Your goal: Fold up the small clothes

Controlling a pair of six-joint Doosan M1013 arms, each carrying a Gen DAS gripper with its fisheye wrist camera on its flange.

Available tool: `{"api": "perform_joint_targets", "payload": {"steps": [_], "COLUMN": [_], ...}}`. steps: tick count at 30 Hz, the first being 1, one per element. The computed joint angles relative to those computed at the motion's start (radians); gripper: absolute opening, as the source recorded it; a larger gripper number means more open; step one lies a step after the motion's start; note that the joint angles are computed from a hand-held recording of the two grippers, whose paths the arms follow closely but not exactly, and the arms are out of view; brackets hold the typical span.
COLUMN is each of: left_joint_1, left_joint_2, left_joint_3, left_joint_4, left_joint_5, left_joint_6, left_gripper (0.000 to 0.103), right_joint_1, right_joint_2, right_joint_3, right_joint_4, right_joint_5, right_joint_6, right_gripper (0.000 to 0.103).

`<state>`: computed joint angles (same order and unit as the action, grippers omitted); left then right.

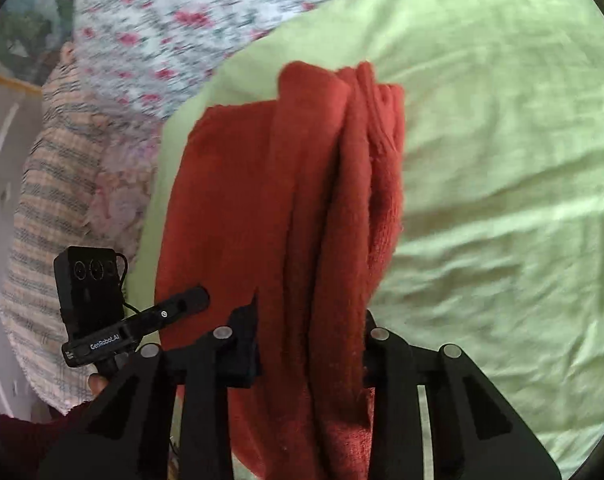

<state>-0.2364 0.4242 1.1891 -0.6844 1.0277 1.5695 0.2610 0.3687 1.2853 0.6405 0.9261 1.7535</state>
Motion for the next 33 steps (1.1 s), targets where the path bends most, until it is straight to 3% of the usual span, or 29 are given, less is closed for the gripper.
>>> {"api": "perform_joint_targets", "payload": {"steps": [7, 12, 14, 15, 17, 19, 20, 24, 25, 27, 31, 32, 33], "left_joint_1": [0.091, 0.133, 0.135, 0.135, 0.147, 0.156, 0.157, 0.172, 0.173, 0.179, 0.159, 0.153, 0.146], "left_joint_2": [-0.134, -0.169, -0.167, -0.167, -0.183, -0.201, -0.210, -0.233, -0.237, -0.238, -0.211, -0.205, -0.199], "left_joint_3": [0.142, 0.203, 0.213, 0.217, 0.242, 0.263, 0.271, 0.296, 0.297, 0.298, 0.258, 0.250, 0.241], "left_joint_4": [0.072, 0.136, 0.187, 0.214, 0.200, 0.190, 0.200, 0.198, 0.200, 0.203, 0.236, 0.245, 0.251], "left_joint_5": [-0.022, -0.032, -0.012, -0.004, -0.016, -0.039, -0.051, -0.078, -0.082, -0.077, -0.051, -0.045, -0.040], "left_joint_6": [-0.025, -0.095, -0.147, -0.176, -0.200, -0.220, -0.236, -0.259, -0.260, -0.247, -0.250, -0.253, -0.258], "left_gripper": [0.023, 0.027, 0.034, 0.041, 0.047, 0.060, 0.060, 0.060, 0.060, 0.060, 0.060, 0.060, 0.060], "right_joint_1": [0.073, 0.127, 0.144, 0.152, 0.157, 0.158, 0.163, 0.187, 0.191, 0.194, 0.196, 0.193, 0.189], "right_joint_2": [0.059, 0.125, 0.154, 0.164, 0.171, 0.160, 0.153, 0.102, 0.091, 0.089, 0.150, 0.157, 0.164], "right_joint_3": [-0.064, -0.132, -0.170, -0.184, -0.196, -0.194, -0.196, -0.185, -0.179, -0.185, -0.254, -0.253, -0.259], "right_joint_4": [0.120, 0.133, 0.073, 0.021, -0.032, -0.067, -0.115, -0.334, -0.359, -0.327, -0.302, -0.295, -0.284], "right_joint_5": [0.013, 0.040, 0.066, 0.082, 0.100, 0.102, 0.102, 0.043, 0.018, -0.016, 0.076, 0.085, 0.097], "right_joint_6": [-0.078, -0.091, -0.046, -0.009, 0.043, 0.083, 0.107, 0.215, 0.223, 0.193, 0.201, 0.208, 0.221], "right_gripper": [0.032, 0.032, 0.034, 0.042, 0.048, 0.056, 0.060, 0.061, 0.060, 0.042, 0.033, 0.018, 0.011]}}
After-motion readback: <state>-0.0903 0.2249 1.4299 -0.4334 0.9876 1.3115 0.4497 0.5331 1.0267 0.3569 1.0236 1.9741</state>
